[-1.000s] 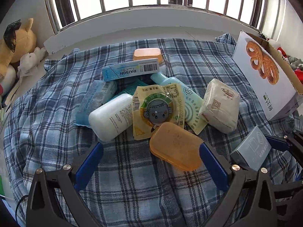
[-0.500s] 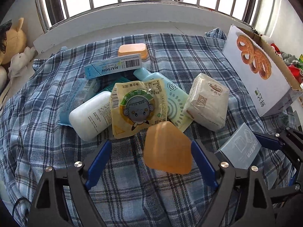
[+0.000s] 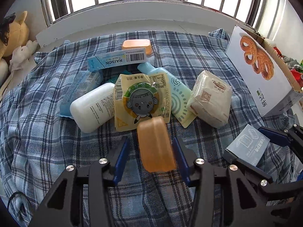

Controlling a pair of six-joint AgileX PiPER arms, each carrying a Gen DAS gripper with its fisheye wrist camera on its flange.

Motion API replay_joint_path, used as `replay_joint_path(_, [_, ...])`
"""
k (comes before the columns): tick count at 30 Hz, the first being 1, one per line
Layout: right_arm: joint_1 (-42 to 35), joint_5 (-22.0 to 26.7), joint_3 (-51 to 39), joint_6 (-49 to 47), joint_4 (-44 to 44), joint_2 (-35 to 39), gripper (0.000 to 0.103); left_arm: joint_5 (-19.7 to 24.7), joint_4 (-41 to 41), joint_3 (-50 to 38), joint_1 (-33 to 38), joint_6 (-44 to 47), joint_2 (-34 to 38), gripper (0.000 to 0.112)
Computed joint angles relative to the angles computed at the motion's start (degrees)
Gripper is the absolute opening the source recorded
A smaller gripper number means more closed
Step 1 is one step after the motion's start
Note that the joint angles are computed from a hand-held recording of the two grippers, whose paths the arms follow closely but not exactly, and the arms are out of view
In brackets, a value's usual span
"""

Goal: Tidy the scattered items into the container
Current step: 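Grasp the pale blue box with the right tool while the left tool grasps the orange soap case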

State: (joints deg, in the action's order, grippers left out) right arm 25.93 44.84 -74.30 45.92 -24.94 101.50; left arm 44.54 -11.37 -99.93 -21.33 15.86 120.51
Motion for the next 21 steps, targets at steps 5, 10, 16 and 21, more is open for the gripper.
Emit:
replay_joint_path(5, [-0.03, -1.59, 2.09, 2.18, -1.62, -3.64, 0.062, -0.79, -0.96, 1.9, 0.15, 1.73, -2.22, 0.036])
replay_joint_path(10, [2.87, -2.65, 6.76, 18.51, -16.35, -10.76, 0.062, -4.5, -0.18, 5.46, 0.26, 2.14, -6.01, 0.03])
replay_joint_path(16, [4.88, -1.44, 10.26, 30.06, -28.89, -15.25, 0.062, -5.26, -7.06, 7.76, 1.54, 9.07, -8.69, 0.023])
replay_joint_path(21, [5.38, -2.46, 10.67, 29.4, -30.66, -15.21, 0.062, -7.64, -6.95, 10.06, 0.89, 10.95, -10.94, 0.022])
